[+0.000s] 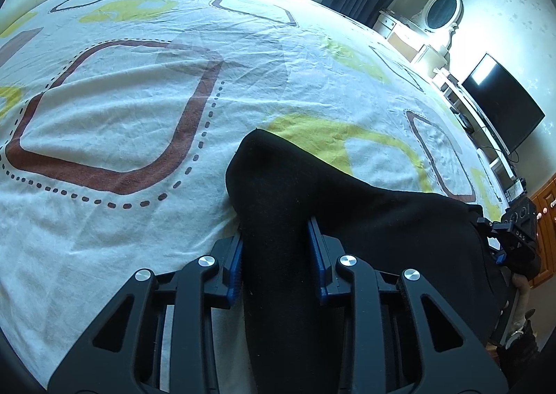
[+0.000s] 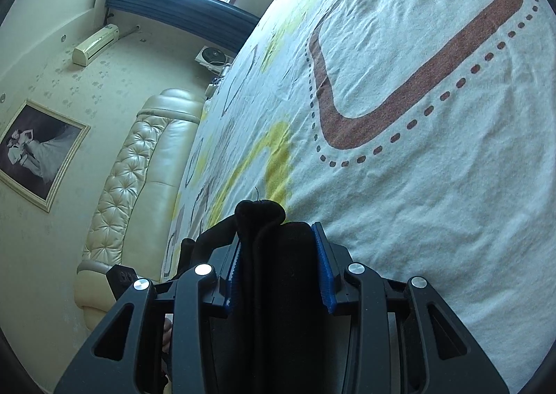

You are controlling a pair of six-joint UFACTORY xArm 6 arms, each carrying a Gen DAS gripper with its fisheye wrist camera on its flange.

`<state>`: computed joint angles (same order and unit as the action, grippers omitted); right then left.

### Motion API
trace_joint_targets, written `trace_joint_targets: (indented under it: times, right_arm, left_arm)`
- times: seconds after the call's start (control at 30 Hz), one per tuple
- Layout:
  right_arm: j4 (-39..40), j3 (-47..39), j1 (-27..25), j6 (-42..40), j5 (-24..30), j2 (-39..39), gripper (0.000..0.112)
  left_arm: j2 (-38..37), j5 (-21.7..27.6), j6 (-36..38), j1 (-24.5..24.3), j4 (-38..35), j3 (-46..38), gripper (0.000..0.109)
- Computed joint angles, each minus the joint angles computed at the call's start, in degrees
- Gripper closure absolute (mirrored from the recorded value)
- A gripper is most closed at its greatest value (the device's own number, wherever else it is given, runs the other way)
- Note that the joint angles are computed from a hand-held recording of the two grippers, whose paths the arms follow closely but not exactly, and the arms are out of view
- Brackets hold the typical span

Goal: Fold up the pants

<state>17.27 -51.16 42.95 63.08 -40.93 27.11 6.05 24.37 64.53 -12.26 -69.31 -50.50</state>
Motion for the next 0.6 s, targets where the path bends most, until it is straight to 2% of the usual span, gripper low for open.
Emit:
trace_joint_targets:
  times: [0.6]
  right_arm:
    - [-0.59,-0.67,-0.35,0.83,-1.09,0.89,0.076]
  left_arm:
    - [1.59,1.53,0.41,0.82,-1.24,-1.42,0.076]
